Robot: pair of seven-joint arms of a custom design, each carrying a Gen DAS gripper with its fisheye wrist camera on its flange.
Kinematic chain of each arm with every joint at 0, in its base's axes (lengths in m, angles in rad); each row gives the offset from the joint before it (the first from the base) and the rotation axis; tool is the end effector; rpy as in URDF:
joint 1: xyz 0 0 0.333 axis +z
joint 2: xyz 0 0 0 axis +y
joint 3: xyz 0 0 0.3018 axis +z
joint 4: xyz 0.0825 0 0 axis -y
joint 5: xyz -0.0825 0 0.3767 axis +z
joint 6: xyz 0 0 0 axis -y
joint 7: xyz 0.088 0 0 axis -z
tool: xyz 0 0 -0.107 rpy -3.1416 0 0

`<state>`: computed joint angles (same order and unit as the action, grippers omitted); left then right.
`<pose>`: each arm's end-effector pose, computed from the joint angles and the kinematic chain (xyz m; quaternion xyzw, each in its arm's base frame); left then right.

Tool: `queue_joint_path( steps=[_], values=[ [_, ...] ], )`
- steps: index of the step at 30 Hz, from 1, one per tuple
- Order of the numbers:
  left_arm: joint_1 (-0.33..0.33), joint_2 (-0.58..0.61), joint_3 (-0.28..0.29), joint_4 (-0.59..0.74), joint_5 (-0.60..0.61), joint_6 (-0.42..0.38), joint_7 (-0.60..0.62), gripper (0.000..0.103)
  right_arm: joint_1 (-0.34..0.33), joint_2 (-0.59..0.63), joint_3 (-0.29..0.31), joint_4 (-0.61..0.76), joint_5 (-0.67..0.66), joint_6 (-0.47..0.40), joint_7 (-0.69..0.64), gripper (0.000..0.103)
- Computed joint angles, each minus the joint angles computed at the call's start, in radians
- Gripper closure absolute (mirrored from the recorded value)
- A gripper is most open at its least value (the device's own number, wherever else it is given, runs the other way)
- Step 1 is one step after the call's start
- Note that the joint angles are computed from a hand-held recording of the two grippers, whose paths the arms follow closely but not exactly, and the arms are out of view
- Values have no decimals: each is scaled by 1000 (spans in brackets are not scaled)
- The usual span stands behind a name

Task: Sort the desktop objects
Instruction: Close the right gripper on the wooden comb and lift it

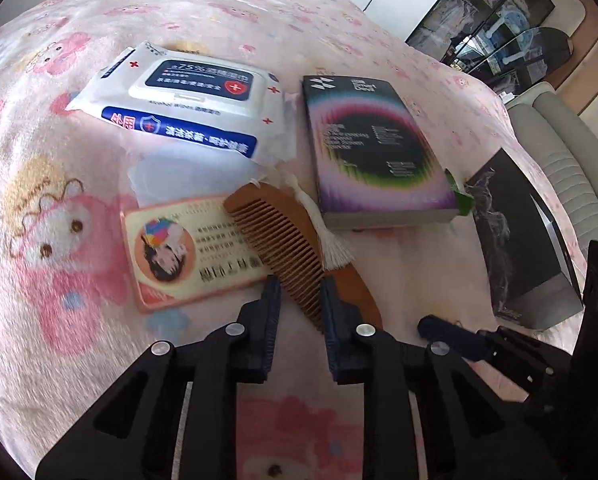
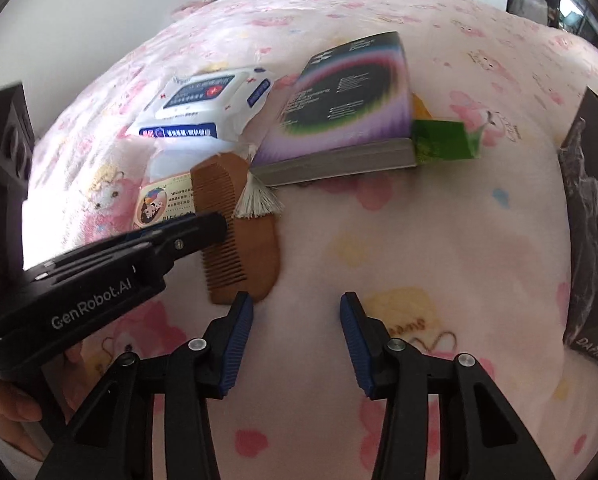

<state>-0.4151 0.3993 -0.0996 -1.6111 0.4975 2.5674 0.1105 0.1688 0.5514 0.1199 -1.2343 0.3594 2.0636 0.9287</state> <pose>0.6101 -0.3423 0.4487 -0.8433 0.4333 -0.2980 0.1110 0.6991 0.2043 0.4749 -0.8953 0.3752 -0.0002 0.2403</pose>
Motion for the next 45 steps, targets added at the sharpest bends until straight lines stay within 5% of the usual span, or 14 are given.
queue_joint_path(
  steps=[9, 14, 16, 17, 19, 29, 36, 40, 45],
  values=[
    [-61, -3, -12, 54, 25, -107, -12, 90, -43, 2, -7, 21, 42, -35, 88, 61],
    [-17, -45, 8, 12, 69, -133, -60, 89, -73, 4, 20, 45, 116, -114, 56, 62],
    [6, -35, 9, 19, 74, -137, -58, 82, -62, 11, 18, 46, 121, -107, 54, 62],
    [17, -26, 9, 26, 71, -138, -54, 69, -49, 4, 11, 24, 111, -69, 58, 62],
    [30, -9, 10, 33, 66, -125, -58, 59, -30, 2, 2, 4, 91, -21, 73, 62],
    [34, 38, -17, 64, -2, -20, 45, 61, -46, 86, 16, 111, 108, -65, 129, 61],
    [-15, 17, -15, 67, -31, -57, 73, 61, -81, 72, 6, 116, 120, -39, 138, 61],
    [13, 58, -25, 94, -90, -63, 102, 61, -80, 149, -3, 222, 78, -126, 198, 61],
    [-22, 92, -21, 176, -77, -131, 159, 64, -97, 108, 14, 135, 105, -102, 171, 61]
  ],
)
